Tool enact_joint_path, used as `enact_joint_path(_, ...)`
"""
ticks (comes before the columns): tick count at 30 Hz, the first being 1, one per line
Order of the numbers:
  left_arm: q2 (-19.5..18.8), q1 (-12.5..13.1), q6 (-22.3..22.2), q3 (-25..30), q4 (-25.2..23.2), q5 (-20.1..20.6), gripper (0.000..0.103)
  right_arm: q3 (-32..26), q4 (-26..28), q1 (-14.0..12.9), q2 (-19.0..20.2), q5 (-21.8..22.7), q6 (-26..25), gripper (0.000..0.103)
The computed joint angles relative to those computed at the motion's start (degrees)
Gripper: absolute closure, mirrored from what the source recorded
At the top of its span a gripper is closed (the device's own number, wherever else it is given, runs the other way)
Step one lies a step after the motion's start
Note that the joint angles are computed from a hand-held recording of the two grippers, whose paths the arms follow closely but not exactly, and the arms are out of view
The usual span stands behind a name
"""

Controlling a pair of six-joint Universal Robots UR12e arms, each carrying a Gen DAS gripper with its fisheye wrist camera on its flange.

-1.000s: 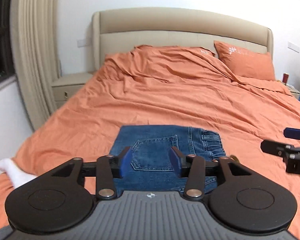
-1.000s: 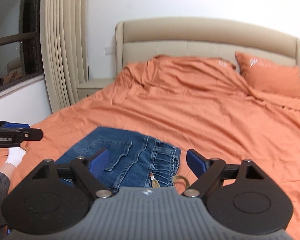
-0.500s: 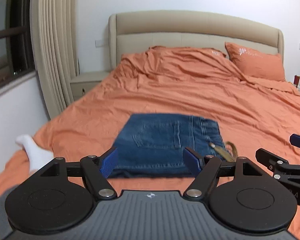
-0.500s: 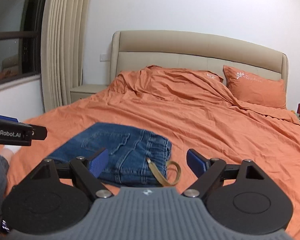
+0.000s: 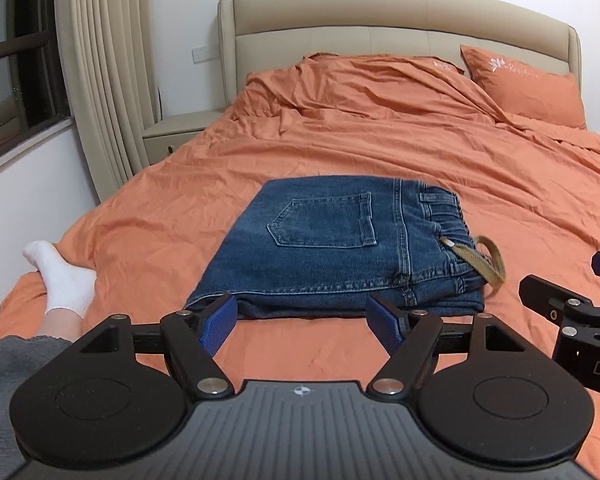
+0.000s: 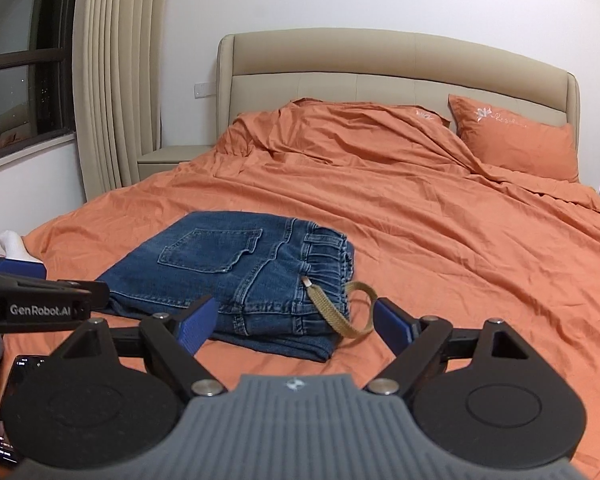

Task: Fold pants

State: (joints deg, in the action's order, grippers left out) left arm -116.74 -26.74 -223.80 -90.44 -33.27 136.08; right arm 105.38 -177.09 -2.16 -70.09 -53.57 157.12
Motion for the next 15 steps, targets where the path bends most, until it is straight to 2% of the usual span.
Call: enact_joint_path(15,-0.34,0.28,0.69,0.69,-1.62,-0.93,0.017,-0.69,0.33,-0.02,0.55,0.41,0.66,0.021)
